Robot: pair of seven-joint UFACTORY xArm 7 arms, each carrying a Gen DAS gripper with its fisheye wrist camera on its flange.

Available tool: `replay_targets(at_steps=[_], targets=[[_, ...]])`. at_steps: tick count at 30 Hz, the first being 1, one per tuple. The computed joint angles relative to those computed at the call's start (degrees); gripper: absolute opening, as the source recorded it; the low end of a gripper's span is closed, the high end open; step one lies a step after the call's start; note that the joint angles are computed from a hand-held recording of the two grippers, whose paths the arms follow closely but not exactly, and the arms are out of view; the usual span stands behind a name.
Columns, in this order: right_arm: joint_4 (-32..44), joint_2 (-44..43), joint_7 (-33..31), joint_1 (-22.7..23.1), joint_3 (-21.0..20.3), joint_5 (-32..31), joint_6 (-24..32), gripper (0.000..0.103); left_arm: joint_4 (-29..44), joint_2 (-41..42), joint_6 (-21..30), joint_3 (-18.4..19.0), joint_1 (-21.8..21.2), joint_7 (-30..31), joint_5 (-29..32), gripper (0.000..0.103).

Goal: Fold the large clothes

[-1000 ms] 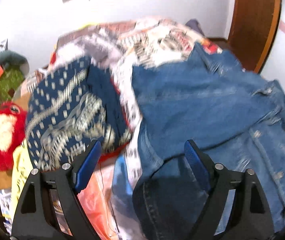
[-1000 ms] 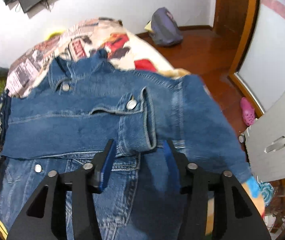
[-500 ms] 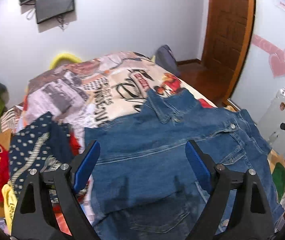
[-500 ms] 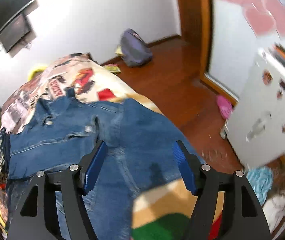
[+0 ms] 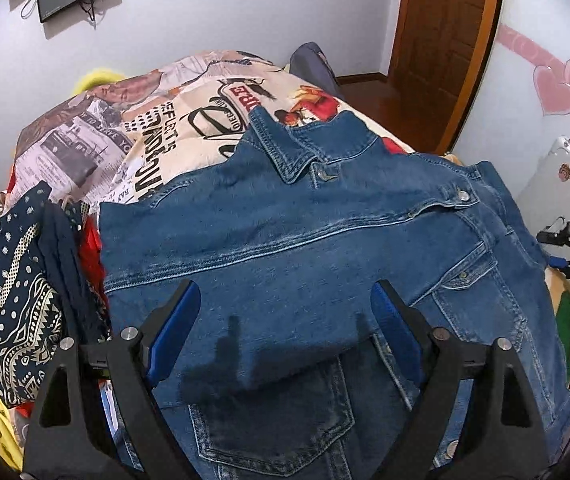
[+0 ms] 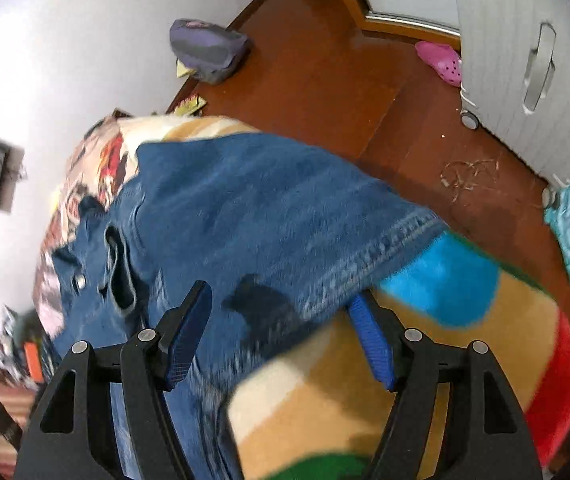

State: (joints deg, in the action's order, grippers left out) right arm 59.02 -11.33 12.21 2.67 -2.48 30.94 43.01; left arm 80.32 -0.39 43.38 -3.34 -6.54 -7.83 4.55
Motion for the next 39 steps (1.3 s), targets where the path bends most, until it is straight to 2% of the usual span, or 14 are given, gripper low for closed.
replay_targets(at_steps=[3, 7, 9, 11, 14, 19, 24, 27, 31, 35, 37, 39], targets=[[0.68, 1.96, 2.76, -0.21, 0.81, -1.22, -2.59, 0.065, -0.69, -0.21, -0.14, 0.16, 0.17, -0.9, 0.19, 0.087], [3.61, 4.39, 10.81, -0.98, 3.42, -13.81, -4.06, 0.054, -2.01, -0.87, -0.2, 0.35, 0.51, -2.28, -0.23, 0.087], [4.91, 4.72, 14.18, -1.06, 4.31, -20.46, -3.89, 0.033, -2.79, -1.28, -0.45, 0.32, 0.61, -2.84, 0.04, 0.087], [6.07, 4.62, 16.59, -0.95, 4.86, -25.69, -3.33, 0.017, -3.23, -1.54, -0.42, 0.23, 0.67, -3.36, 1.07, 0.087], [6.57, 2.93, 15.93, -0.14, 5.01, -28.3, -4.84, 0.011, -4.14, -2.09, -0.69, 0.12, 0.7, -3.6, 2.2, 0.087], [8.98, 0.49, 13.73, 1.7, 6.65, -32.38, -7.92, 0.01, -4.94, -2.77, -1.15, 0.09, 0.72, -3.22, 1.29, 0.087], [10.88, -0.4, 7.76, 5.93, 8.22, -31.15, -12.56, 0.01, -6.18, -4.25, -2.05, -0.18, 0.59, -2.62, 1.36, 0.087], [11.49, 0.35, 2.99, 8.45, 9.18, -30.59, -12.49, 0.01, -6.97, -5.16, -2.38, -0.64, 0.43, -2.42, 2.91, 0.087], [11.13, 2.19, -1.12, 10.89, 9.28, -26.66, -8.27, 0.01, -8.25, -6.43, -2.63, -1.12, 0.19, -1.96, 4.58, 0.087], [10.72, 2.42, -0.9, 11.63, 10.03, -26.4, -2.93, 0.011, -8.93, -7.16, -2.48, -1.12, 0.04, -1.23, 3.91, 0.087], [11.9, 2.74, -1.7, 12.07, 10.02, -25.68, 1.13, 0.018, -9.12, -7.37, -2.29, -1.09, 0.08, -1.19, 3.56, 0.087], [12.45, 2.02, -4.21, 12.35, 9.19, -22.71, 4.99, 0.037, -9.25, -7.51, -2.21, -1.01, 0.12, -1.19, 2.98, 0.087]])
